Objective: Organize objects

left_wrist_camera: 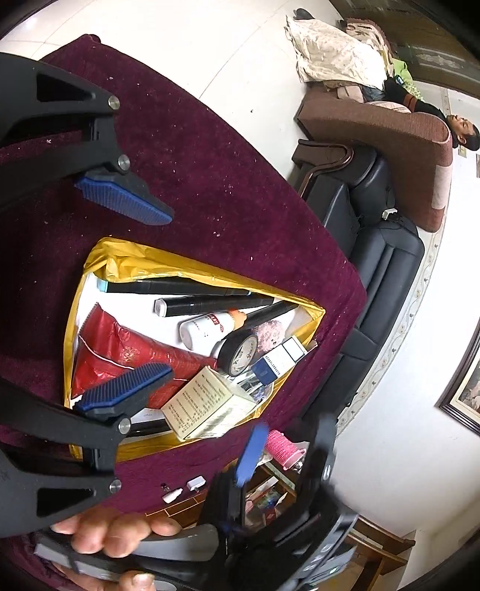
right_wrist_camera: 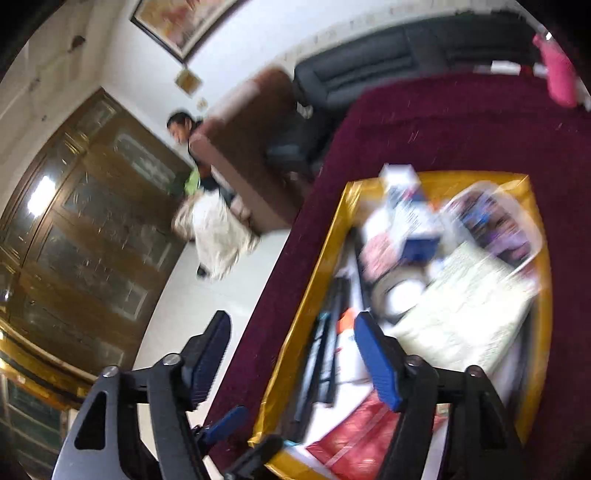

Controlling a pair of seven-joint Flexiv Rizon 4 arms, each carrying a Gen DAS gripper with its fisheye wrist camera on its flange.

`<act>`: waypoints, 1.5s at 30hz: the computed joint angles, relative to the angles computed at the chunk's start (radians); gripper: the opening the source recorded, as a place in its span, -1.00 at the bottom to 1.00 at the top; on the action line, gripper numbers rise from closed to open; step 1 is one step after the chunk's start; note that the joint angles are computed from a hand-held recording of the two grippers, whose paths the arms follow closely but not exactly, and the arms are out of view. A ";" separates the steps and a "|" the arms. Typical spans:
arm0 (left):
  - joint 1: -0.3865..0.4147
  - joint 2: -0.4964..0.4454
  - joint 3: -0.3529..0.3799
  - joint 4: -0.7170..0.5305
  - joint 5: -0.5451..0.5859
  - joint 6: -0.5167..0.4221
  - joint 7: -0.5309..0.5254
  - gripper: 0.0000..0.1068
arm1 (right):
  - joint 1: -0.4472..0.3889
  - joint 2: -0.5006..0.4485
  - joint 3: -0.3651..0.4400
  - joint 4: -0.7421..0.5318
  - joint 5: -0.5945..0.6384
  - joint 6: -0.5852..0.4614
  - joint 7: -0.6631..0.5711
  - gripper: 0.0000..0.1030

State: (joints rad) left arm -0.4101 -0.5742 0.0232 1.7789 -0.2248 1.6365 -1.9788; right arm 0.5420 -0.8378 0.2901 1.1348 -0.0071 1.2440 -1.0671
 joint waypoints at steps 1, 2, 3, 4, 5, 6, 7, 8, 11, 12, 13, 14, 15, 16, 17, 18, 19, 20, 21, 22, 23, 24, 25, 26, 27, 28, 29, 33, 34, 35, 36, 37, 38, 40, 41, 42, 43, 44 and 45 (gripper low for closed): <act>0.002 -0.001 -0.001 0.000 -0.003 -0.001 -0.003 0.44 | 0.023 0.017 -0.054 0.024 -0.020 0.021 0.035 0.74; -0.003 -0.002 0.004 -0.003 -0.006 -0.002 -0.009 0.44 | 0.033 0.025 -0.086 0.030 -0.029 0.020 0.057 0.77; -0.007 -0.004 0.008 -0.006 -0.009 -0.007 -0.016 0.44 | 0.028 0.009 -0.086 0.004 -0.065 0.008 0.084 0.77; -0.009 -0.004 0.007 -0.006 -0.009 -0.012 -0.019 0.44 | 0.006 -0.013 -0.053 -0.044 -0.038 -0.027 0.045 0.77; -0.011 -0.003 0.007 -0.007 -0.009 -0.019 -0.023 0.44 | -0.024 -0.037 0.004 -0.083 -0.028 -0.055 0.009 0.77; -0.011 -0.002 0.005 -0.008 -0.008 -0.023 -0.025 0.44 | -0.052 -0.071 0.068 -0.144 -0.002 -0.107 -0.052 0.77; -0.021 -0.002 0.014 -0.013 -0.005 -0.032 -0.029 0.44 | -0.073 -0.105 0.127 -0.203 0.033 -0.161 -0.110 0.77; -0.040 -0.001 0.036 -0.022 0.002 -0.047 -0.037 0.44 | -0.086 -0.129 0.164 -0.241 0.066 -0.197 -0.149 0.77; -0.120 -0.005 0.132 -0.058 0.019 -0.098 -0.063 0.47 | -0.105 -0.204 0.235 -0.358 0.151 -0.330 -0.209 0.74; -0.168 -0.009 0.201 -0.090 0.078 -0.141 -0.121 0.50 | -0.105 -0.207 0.229 -0.359 0.166 -0.332 -0.219 0.73; -0.210 -0.016 0.258 -0.113 0.106 -0.169 -0.155 0.57 | -0.108 -0.193 0.224 -0.334 0.184 -0.308 -0.244 0.74; -0.259 -0.026 0.325 -0.144 0.143 -0.208 -0.197 0.62 | -0.102 -0.165 0.189 -0.298 0.179 -0.303 -0.238 0.74; -0.305 -0.038 0.388 -0.179 0.182 -0.252 -0.237 0.62 | -0.096 -0.139 0.160 -0.264 0.178 -0.301 -0.233 0.74; -0.338 -0.049 0.433 -0.209 0.216 -0.289 -0.270 0.63 | -0.091 -0.107 0.129 -0.218 0.176 -0.297 -0.236 0.74; -0.369 -0.060 0.476 -0.239 0.252 -0.327 -0.302 0.64 | -0.092 -0.090 0.118 -0.192 0.187 -0.292 -0.251 0.74; -0.402 -0.075 0.520 -0.277 0.290 -0.377 -0.334 0.64 | -0.100 -0.060 0.111 -0.144 0.203 -0.277 -0.275 0.74; -0.428 -0.088 0.552 -0.315 0.324 -0.425 -0.358 0.65 | -0.112 -0.040 0.118 -0.109 0.229 -0.257 -0.307 0.73; -0.447 -0.099 0.574 -0.345 0.356 -0.461 -0.378 0.66 | -0.125 -0.018 0.126 -0.071 0.257 -0.227 -0.345 0.74; -0.461 -0.108 0.589 -0.372 0.384 -0.491 -0.395 0.67 | -0.118 0.017 0.101 -0.015 0.254 -0.190 -0.346 0.75; -0.470 -0.116 0.597 -0.400 0.407 -0.522 -0.407 0.70 | -0.112 0.051 0.079 0.043 0.250 -0.136 -0.352 0.75; -0.476 -0.123 0.600 -0.424 0.428 -0.550 -0.415 0.71 | -0.119 0.069 0.083 0.081 0.254 -0.092 -0.370 0.75; -0.479 -0.130 0.600 -0.448 0.448 -0.575 -0.420 0.71 | -0.132 0.090 0.093 0.122 0.263 -0.048 -0.391 0.75; -0.481 -0.134 0.597 -0.469 0.467 -0.597 -0.423 0.71 | -0.141 0.106 0.100 0.152 0.266 -0.019 -0.401 0.76; -0.481 -0.139 0.591 -0.490 0.484 -0.620 -0.424 0.72 | -0.150 0.120 0.104 0.180 0.268 0.012 -0.407 0.76; -0.480 -0.146 0.584 -0.516 0.499 -0.646 -0.423 0.72 | -0.160 0.137 0.107 0.213 0.270 0.044 -0.410 0.77; -0.478 -0.152 0.575 -0.540 0.514 -0.668 -0.422 0.72 | -0.167 0.147 0.107 0.235 0.266 0.067 -0.407 0.78; -0.476 -0.154 0.566 -0.556 0.529 -0.683 -0.423 0.72 | -0.174 0.162 0.104 0.265 0.262 0.091 -0.403 0.79; -0.469 -0.174 0.521 -0.638 0.584 -0.761 -0.415 0.72 | -0.228 0.194 0.122 0.337 0.253 0.137 -0.381 0.79; -0.463 -0.180 0.505 -0.658 0.593 -0.775 -0.412 0.72 | -0.244 0.199 0.131 0.350 0.255 0.141 -0.377 0.79; -0.458 -0.185 0.490 -0.676 0.604 -0.790 -0.407 0.72 | -0.260 0.204 0.141 0.363 0.259 0.147 -0.373 0.79; -0.454 -0.188 0.475 -0.690 0.615 -0.802 -0.405 0.72 | -0.278 0.211 0.149 0.379 0.265 0.158 -0.371 0.79; -0.450 -0.193 0.462 -0.708 0.627 -0.816 -0.403 0.72 | -0.293 0.218 0.156 0.396 0.269 0.169 -0.370 0.79; -0.448 -0.196 0.450 -0.722 0.639 -0.829 -0.403 0.72 | -0.301 0.223 0.159 0.409 0.267 0.177 -0.367 0.79; -0.444 -0.204 0.427 -0.755 0.665 -0.857 -0.405 0.72 | -0.328 0.240 0.172 0.443 0.270 0.196 -0.367 0.79; -0.442 -0.206 0.415 -0.767 0.677 -0.866 -0.407 0.72 | -0.337 0.245 0.177 0.455 0.270 0.204 -0.366 0.79; -0.441 -0.209 0.404 -0.780 0.691 -0.876 -0.410 0.72 | -0.347 0.251 0.183 0.469 0.269 0.212 -0.368 0.80; -0.438 -0.209 0.393 -0.786 0.705 -0.882 -0.415 0.72 | -0.356 0.254 0.189 0.479 0.267 0.218 -0.369 0.80; -0.436 -0.210 0.382 -0.798 0.716 -0.892 -0.416 0.73 | -0.361 0.257 0.193 0.486 0.264 0.223 -0.368 0.80; -0.434 -0.212 0.370 -0.809 0.728 -0.904 -0.416 0.73 | -0.369 0.260 0.200 0.494 0.262 0.228 -0.368 0.80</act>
